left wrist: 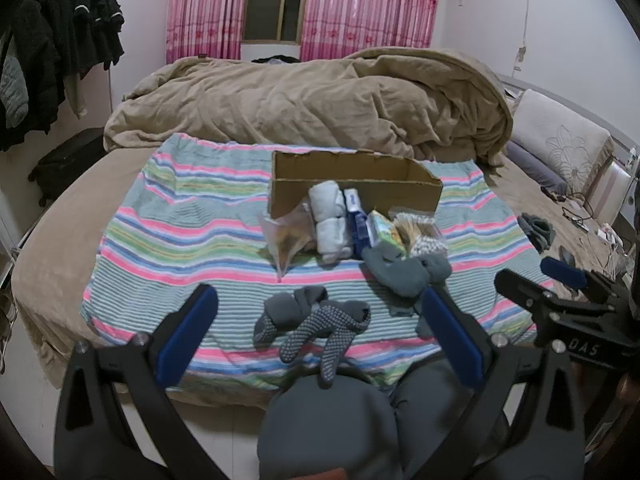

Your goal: Organize objects

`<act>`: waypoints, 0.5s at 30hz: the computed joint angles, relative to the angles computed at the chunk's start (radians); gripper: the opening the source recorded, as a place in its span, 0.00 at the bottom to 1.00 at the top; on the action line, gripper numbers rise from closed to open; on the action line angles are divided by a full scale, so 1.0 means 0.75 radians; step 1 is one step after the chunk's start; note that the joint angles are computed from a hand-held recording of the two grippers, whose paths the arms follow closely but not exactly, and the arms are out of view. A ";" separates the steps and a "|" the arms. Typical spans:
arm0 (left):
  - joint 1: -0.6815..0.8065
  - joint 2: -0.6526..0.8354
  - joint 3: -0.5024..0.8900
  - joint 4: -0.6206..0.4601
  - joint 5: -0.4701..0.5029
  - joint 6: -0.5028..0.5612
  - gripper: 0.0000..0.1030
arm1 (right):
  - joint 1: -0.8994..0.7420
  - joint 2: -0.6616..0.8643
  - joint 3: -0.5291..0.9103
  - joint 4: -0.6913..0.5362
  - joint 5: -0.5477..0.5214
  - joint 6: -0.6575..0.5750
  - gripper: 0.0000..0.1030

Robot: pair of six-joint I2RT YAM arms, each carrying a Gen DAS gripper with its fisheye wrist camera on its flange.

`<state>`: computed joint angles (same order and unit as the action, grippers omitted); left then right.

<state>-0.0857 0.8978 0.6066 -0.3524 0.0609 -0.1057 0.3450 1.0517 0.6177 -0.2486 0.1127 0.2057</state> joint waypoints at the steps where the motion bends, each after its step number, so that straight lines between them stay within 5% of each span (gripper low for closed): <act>1: 0.001 -0.001 -0.001 0.000 0.001 0.001 1.00 | 0.000 0.001 0.001 -0.001 -0.001 0.001 0.92; 15: -0.016 0.000 -0.003 0.008 -0.005 -0.011 1.00 | 0.013 0.009 0.005 0.004 0.009 0.005 0.92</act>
<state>-0.0981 0.8977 0.6040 -0.3463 0.0569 -0.1138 0.3547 1.0583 0.6212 -0.2460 0.1192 0.2092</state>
